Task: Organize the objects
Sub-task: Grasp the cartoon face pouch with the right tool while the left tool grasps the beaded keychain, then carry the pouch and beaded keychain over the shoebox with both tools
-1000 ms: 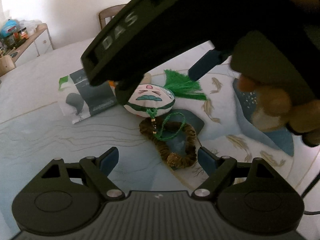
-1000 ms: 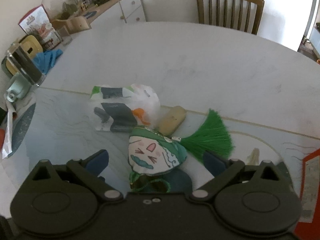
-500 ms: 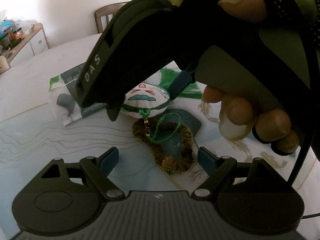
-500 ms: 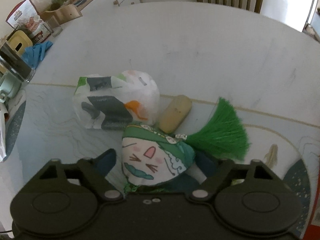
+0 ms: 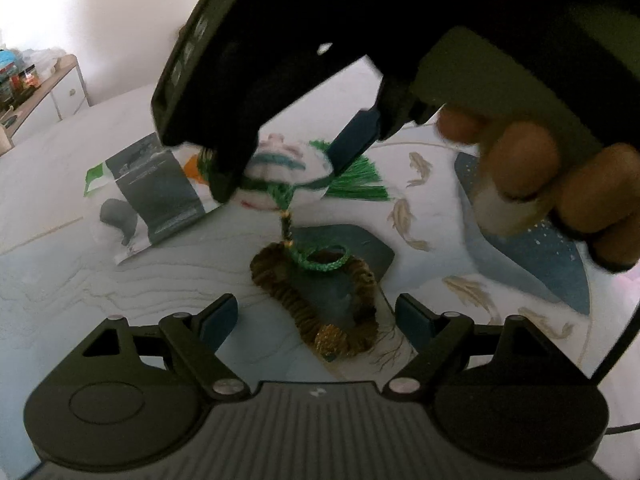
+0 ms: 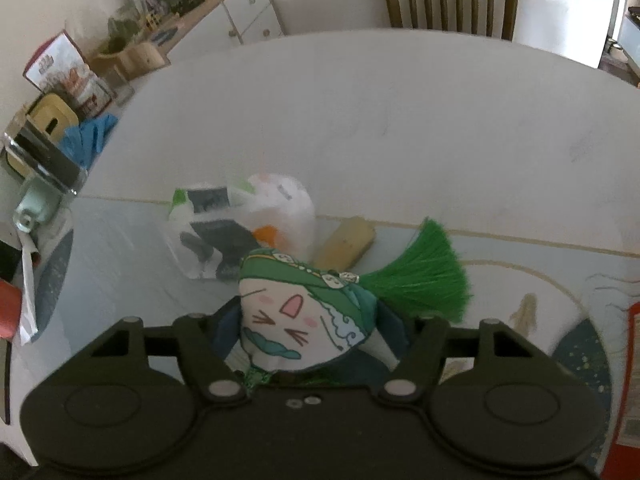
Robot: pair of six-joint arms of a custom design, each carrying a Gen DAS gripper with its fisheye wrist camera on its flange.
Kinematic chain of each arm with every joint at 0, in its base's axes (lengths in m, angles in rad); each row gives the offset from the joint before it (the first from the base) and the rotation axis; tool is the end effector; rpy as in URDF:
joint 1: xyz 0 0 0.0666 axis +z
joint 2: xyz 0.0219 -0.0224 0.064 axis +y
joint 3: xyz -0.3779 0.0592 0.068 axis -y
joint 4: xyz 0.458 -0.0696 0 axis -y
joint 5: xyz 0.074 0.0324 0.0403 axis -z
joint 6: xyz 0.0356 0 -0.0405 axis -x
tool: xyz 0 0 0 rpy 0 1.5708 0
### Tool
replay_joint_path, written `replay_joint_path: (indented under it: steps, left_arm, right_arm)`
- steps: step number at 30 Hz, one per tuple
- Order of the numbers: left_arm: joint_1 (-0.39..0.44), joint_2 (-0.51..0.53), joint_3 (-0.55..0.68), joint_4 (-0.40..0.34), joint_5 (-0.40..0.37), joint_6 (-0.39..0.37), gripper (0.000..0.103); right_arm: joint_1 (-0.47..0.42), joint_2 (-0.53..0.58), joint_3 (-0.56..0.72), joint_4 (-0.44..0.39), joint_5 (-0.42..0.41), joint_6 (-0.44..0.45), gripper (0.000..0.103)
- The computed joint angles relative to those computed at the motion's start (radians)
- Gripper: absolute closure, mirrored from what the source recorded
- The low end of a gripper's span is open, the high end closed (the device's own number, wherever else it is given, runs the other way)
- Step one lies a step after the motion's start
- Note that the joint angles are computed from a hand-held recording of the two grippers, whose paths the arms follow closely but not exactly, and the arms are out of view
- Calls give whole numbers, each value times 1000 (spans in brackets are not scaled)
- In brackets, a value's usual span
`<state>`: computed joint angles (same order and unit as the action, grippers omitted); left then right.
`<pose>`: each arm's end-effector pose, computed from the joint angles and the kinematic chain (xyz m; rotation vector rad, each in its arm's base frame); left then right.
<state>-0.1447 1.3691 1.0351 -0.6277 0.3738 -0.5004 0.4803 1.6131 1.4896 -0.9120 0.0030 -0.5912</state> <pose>0.4994 -0.0863 0.2763 0.9193 2.2887 -0.3213 0.5466 0.2842 0.3545 0.1483 2.6517 0.3684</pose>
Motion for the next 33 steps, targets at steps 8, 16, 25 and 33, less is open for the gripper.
replay_joint_path:
  steps: [8,16,25,33]
  left_arm:
    - [-6,16,16,-6,7,15,20]
    - [-11,28,45,-31,-7,20,68]
    - [-4,6,50,-53,-26,63,90]
    - [-8,-84,48,-114,-5,113,93]
  right_arm:
    - [-20,-86,-70,14,50,-20,34]
    - [-32,-204,-172,12,76,-68,34]
    - [-12,-347,-268,11,112,-73,34]
    - [-4,-466,-332,-13,128,-71,34]
